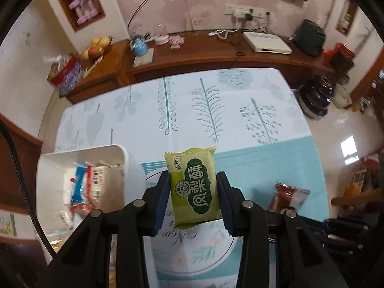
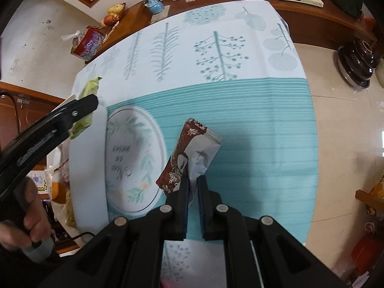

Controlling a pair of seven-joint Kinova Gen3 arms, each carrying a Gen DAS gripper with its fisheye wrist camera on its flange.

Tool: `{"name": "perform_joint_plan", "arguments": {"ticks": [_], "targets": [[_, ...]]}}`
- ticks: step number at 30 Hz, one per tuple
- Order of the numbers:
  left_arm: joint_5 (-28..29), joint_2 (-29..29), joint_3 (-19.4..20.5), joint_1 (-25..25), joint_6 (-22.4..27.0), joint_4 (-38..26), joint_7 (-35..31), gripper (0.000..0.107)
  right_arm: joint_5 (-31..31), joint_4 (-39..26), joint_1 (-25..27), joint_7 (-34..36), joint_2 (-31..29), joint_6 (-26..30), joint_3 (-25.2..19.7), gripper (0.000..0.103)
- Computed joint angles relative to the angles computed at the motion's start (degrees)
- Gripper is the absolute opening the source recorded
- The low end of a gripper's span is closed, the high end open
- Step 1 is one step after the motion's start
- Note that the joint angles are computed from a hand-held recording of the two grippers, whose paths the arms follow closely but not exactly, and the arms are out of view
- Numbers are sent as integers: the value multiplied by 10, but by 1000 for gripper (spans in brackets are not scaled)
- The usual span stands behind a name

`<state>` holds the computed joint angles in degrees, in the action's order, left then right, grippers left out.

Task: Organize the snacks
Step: 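Carry green pack with left tool while right tool carries chocolate pack to tray, then open both grippers to drop both packs into tray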

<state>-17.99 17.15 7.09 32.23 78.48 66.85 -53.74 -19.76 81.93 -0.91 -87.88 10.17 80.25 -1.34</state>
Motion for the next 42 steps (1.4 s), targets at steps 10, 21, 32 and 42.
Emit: {"name": "perform_joint_plan", "arguments": {"ticks": [10, 21, 32, 42], "targets": [[19, -151, 34, -35, -9, 113, -39, 37, 11, 40, -54, -62, -84, -42, -21, 7], [68, -329, 11, -145, -2, 227, -133, 37, 90, 60, -163, -241, -165, -86, -91, 7], [139, -417, -98, -201, -10, 281, -304, 38, 162, 42, -275, -392, -154, -126, -171, 8], [203, -452, -144, -246, -24, 313, -407, 71, 171, 86, -317, -506, -174, -196, -174, 10]]}}
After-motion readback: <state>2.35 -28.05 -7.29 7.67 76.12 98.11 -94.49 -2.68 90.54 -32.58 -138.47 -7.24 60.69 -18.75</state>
